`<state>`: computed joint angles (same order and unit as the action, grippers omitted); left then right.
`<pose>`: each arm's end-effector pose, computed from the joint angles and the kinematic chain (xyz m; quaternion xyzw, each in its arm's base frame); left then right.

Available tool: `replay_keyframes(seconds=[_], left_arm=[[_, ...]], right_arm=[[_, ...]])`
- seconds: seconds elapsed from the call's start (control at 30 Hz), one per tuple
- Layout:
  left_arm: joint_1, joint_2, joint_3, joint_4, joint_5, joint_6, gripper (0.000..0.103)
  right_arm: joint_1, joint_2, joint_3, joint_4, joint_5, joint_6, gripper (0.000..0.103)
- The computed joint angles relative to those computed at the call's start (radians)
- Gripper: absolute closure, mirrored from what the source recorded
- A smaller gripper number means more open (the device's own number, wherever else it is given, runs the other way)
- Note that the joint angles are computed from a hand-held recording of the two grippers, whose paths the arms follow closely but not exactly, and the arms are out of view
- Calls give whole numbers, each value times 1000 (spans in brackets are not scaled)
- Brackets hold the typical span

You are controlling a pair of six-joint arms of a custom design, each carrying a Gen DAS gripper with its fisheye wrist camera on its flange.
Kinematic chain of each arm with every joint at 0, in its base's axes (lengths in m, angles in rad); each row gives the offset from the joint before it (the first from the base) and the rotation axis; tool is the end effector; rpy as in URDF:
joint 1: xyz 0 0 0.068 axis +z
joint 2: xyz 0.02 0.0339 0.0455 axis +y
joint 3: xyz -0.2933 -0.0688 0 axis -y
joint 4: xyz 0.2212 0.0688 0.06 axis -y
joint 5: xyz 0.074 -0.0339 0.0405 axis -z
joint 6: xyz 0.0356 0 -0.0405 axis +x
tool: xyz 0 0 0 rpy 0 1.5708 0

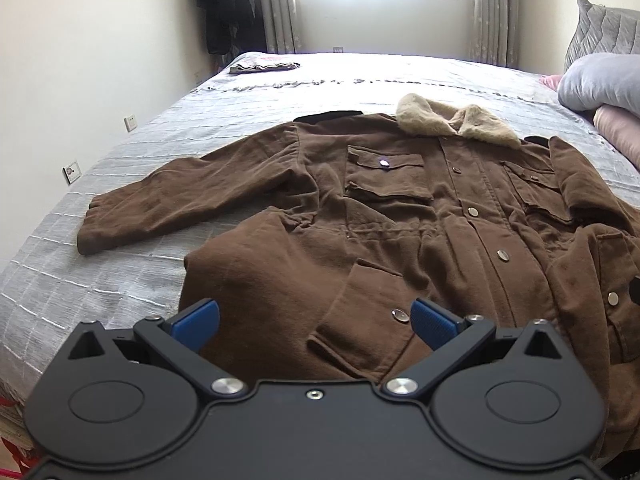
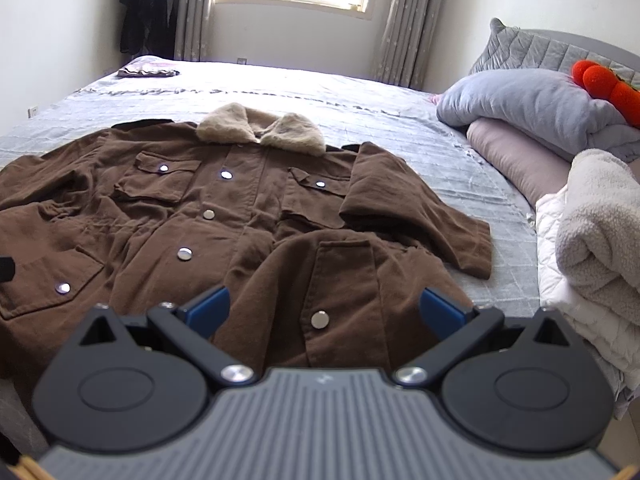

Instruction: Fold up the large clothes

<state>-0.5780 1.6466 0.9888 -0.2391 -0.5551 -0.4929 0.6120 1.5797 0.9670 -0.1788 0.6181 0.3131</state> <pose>0.2774 -0.1586 0.2367 -0.0519 0.9107 0.0602 0.4054 0.2660 0.1615 0.2554 -0.0170 0.8886 -0.0903 0.4494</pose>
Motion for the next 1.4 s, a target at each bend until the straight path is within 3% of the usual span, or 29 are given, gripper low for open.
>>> replay_keyframes(seconds=[0.13, 0.17, 0.33, 0.5, 0.57, 0.67, 0.73, 0.77, 0.83, 0.87, 0.9, 0.93, 0.97, 1.0, 1.03, 1.07, 1.17, 1.27, 1.4], left_arm=[[74, -99, -199, 322, 134, 188, 0], [106, -118, -221, 351, 186, 251, 0], [305, -184, -258, 332, 404, 414, 0], [506, -196, -338, 317, 618, 472, 0], [598, -164, -384, 378, 783, 478, 0], [729, -35, -466, 634, 1075, 482, 2], [772, 72, -447, 691, 1211, 432, 4], [786, 118, -430, 693, 1275, 399, 8], [792, 175, -424, 721, 1356, 325, 32], [790, 181, -438, 749, 1377, 292, 39], [791, 177, -453, 767, 1396, 268, 54], [788, 164, -471, 780, 1409, 238, 67], [785, 142, -490, 784, 1417, 217, 74], [784, 103, -496, 744, 1416, 220, 85], [771, 61, -500, 701, 1390, 226, 89], [758, 4, -509, 660, 1359, 232, 91], [803, -194, -517, 500, 1358, 221, 95], [818, -333, -466, 349, 1358, 172, 96], [810, -395, -386, 116, 1260, 238, 96]], right_arm=[[-40, -20, -19, 22, -48, -99, 0], [-58, -31, -21, 12, -67, -114, 0], [-195, -117, -21, -108, -234, -153, 0], [-362, -224, -137, -83, -467, -150, 0], [-440, -242, -187, -62, -582, -152, 0], [-570, -248, -268, -8, -771, -168, 1], [-657, -239, -315, 32, -879, -185, 1], [-697, -232, -335, 48, -922, -191, 2], [-773, -207, -369, 76, -1021, -200, 4], [-807, -191, -384, 87, -1072, -204, 6], [-833, -171, -396, 102, -1118, -206, 9], [-857, -147, -409, 118, -1164, -202, 17], [-876, -120, -418, 130, -1209, -195, 36], [-886, -100, -429, 145, -1249, -183, 51], [-895, -90, -441, 160, -1286, -170, 76], [-902, -99, -454, 173, -1314, -163, 89], [-934, -251, -462, 122, -1362, -168, 95], [-1036, -412, -396, -8, -1422, -172, 96], [-1159, -423, -276, -185, -1425, -261, 96]])
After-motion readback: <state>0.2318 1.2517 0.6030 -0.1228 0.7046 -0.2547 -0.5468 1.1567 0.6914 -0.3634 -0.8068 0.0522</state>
